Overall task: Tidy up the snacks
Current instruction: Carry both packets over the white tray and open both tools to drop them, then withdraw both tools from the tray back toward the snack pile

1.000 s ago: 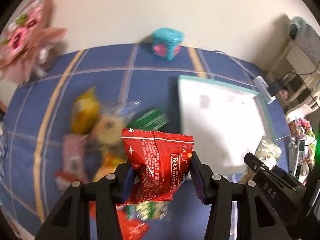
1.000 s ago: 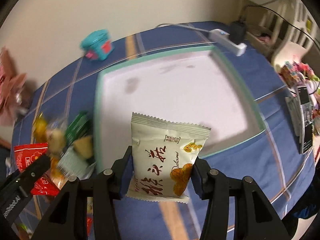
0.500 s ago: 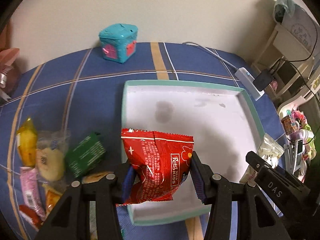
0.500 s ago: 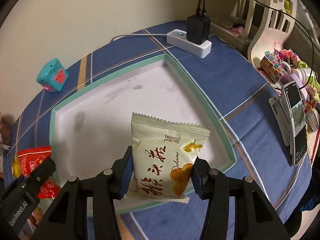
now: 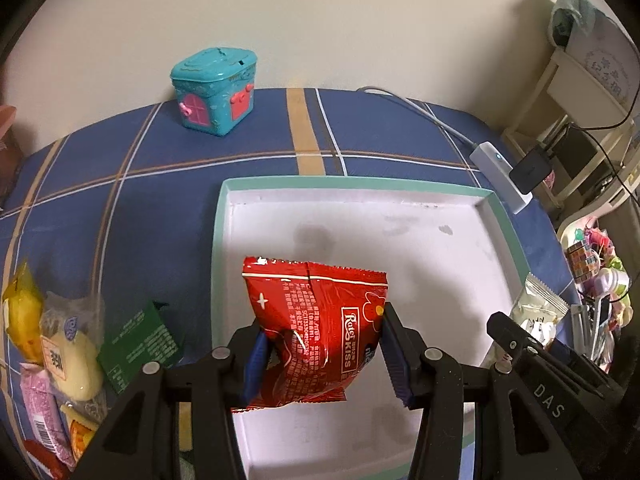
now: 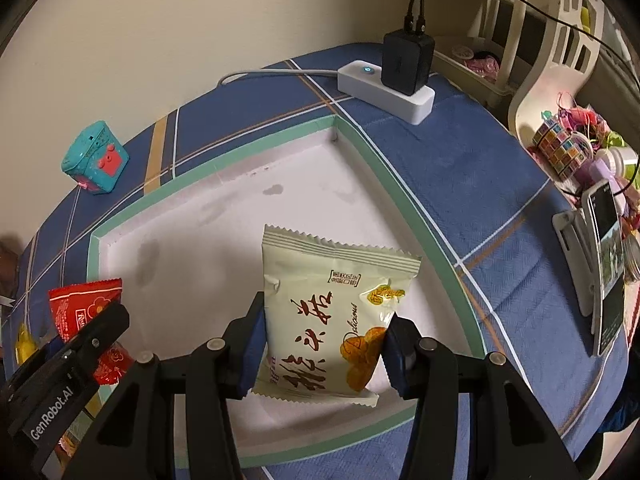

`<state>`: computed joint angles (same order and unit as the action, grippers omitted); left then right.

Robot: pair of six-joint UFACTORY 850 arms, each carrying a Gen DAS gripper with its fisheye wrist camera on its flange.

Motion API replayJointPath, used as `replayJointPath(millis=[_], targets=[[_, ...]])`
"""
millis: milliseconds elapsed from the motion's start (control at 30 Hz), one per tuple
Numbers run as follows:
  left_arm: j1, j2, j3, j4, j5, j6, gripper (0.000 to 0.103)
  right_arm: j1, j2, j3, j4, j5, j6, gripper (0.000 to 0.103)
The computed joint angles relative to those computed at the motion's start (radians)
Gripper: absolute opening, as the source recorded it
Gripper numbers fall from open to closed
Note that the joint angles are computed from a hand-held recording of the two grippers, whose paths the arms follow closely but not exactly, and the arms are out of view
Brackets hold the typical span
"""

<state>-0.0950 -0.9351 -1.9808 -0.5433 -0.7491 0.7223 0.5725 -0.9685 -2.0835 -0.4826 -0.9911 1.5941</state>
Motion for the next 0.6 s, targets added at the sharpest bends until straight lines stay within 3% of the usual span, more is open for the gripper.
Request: replayJointPath(millis=[100,200,267,433,600], targets=[[0.001,-0.010,-0.013,-0.005,-0.002,-0.002,0.055,0.000,-0.007,-0.012,-0.006,-0.009,-0.003,0.053],[0.000,-0.015,-0.020,0.019,-0.006,-0.029,0.069,0.000,-0.010,-0.015,-0.012,-0.005,-0.003,0.056],[0.001,-0.011,-0.014,0.015,-0.007,-0.027,0.069,0.000,-0.014,-0.021,-0.003,-0.012,-0.014,0.064],[-0.001,0.002,-0.002,0.068,-0.002,-0.082,0.078,0.000,-0.002,-0.008,0.001,-0.004,-0.017,0.066],[-0.007,0.013,0.002,0.176,-0.002,-0.182,0.092,0.006,0.004,-0.003,0.007,-0.010,-0.031,0.085]])
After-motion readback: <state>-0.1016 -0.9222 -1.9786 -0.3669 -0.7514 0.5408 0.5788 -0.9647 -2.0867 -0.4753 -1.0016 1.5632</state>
